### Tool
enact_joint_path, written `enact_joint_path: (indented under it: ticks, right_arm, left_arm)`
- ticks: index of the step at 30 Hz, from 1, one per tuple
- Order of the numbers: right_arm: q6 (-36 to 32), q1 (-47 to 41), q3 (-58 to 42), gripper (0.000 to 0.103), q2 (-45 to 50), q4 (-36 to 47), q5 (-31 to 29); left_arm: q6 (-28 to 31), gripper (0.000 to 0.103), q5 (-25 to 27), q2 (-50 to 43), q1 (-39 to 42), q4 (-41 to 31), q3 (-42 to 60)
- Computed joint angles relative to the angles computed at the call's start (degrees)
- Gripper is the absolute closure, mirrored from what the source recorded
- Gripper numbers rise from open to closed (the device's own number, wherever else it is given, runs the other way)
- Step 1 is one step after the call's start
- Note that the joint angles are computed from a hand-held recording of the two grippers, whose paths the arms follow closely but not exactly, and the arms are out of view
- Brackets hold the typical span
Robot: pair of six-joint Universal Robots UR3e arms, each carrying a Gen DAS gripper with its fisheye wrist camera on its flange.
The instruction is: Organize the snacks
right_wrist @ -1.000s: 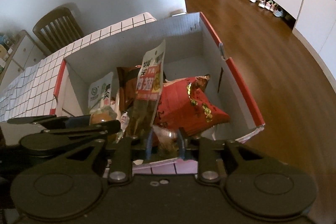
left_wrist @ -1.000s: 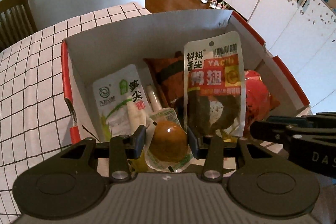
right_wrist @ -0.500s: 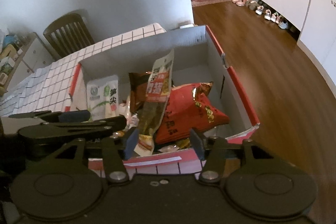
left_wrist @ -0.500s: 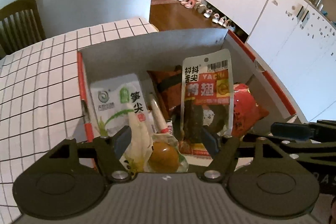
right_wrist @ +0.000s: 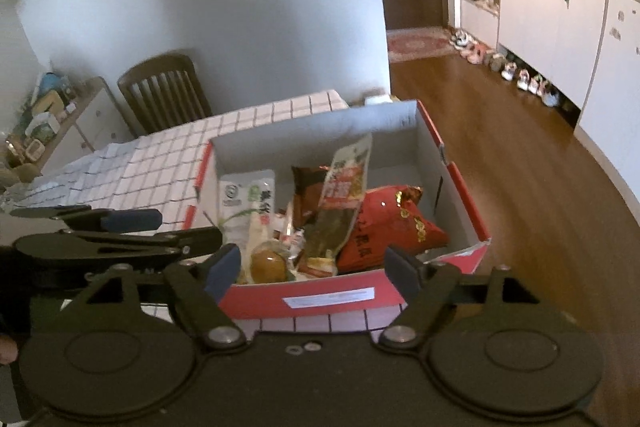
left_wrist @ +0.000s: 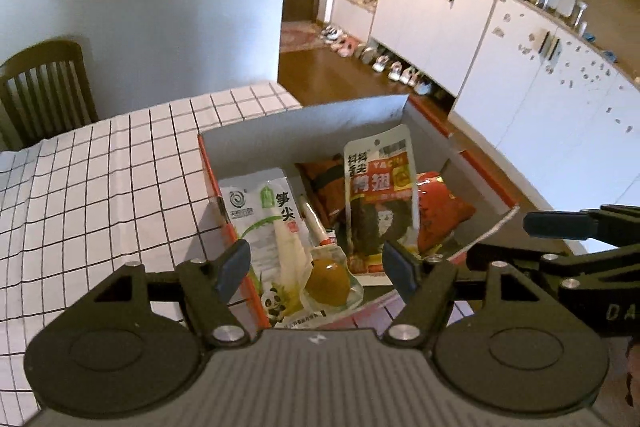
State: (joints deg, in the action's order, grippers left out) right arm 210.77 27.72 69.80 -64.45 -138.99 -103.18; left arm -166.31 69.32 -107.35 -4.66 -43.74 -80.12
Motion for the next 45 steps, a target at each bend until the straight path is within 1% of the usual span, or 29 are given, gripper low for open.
enact_joint_path:
  ticks: [1,4,9,11,14,16,17,21,22,24,26,34,45]
  right_arm:
    - [0.24,0.61,0.18,0.022,-0.21,-0.46,-0.51]
    - [0.84,2.53,0.41,0.020,-0.71,-1.32,-2.31]
    - [1.50,6.07,0.08,0.019,-0.58,-3.07,-6.24]
    - [1.82,7.36,-0.02,0.016,-0.54,-3.83,-7.51]
    - [2.87,9.01,-0.77,0.015,-0.11,-4.02,-9.16]
    - [3.43,10.10,-1.49,0.014,0.40,-3.77,-10.32]
    - [3.70,10.59,-1.84,0.012,0.61,-3.66,-10.80]
    - [5.00,12.25,-1.76,0.011,0.80,-4.47,-12.17]
    - [5.34,12.71,-1.72,0.010,0.88,-4.63,-12.52]
    - [5.59,13.43,-1.62,0.007,0.94,-4.96,-13.17]
    - [5.76,14.37,-0.80,0.000,0.75,-6.19,-14.24]
    - [5.54,16.56,1.95,0.000,-1.02,-8.62,-16.63]
    - [6.89,17.55,4.84,0.000,-2.86,-9.13,-17.76]
  left_arm:
    - [0.64,0.030,-0.98,1.46,0.74,0.28,-1.49]
    - [2.18,0.023,-3.46,5.86,2.93,0.91,-5.74]
    - [4.48,0.023,-6.77,12.78,6.76,0.74,-11.61]
    - [5.60,0.023,-8.00,15.34,8.31,0.46,-13.59]
    - [7.22,0.022,-9.81,18.36,10.58,-1.70,-15.31]
    - [8.40,0.017,-10.75,19.76,11.80,-3.50,-15.92]
    - [8.83,0.017,-10.81,20.49,12.25,-4.30,-16.24]
    - [10.39,0.017,-11.72,22.96,13.98,-5.95,-17.90]
    - [10.70,0.015,-11.92,23.44,14.26,-6.47,-18.12]
    - [11.29,0.006,-12.39,24.57,14.92,-7.83,-18.62]
    - [11.66,0.001,-12.92,25.93,15.67,-7.91,-19.78]
    - [14.22,0.001,-16.16,30.91,18.62,-10.61,-22.65]
    - [15.55,0.001,-16.84,35.03,20.76,-13.51,-24.18]
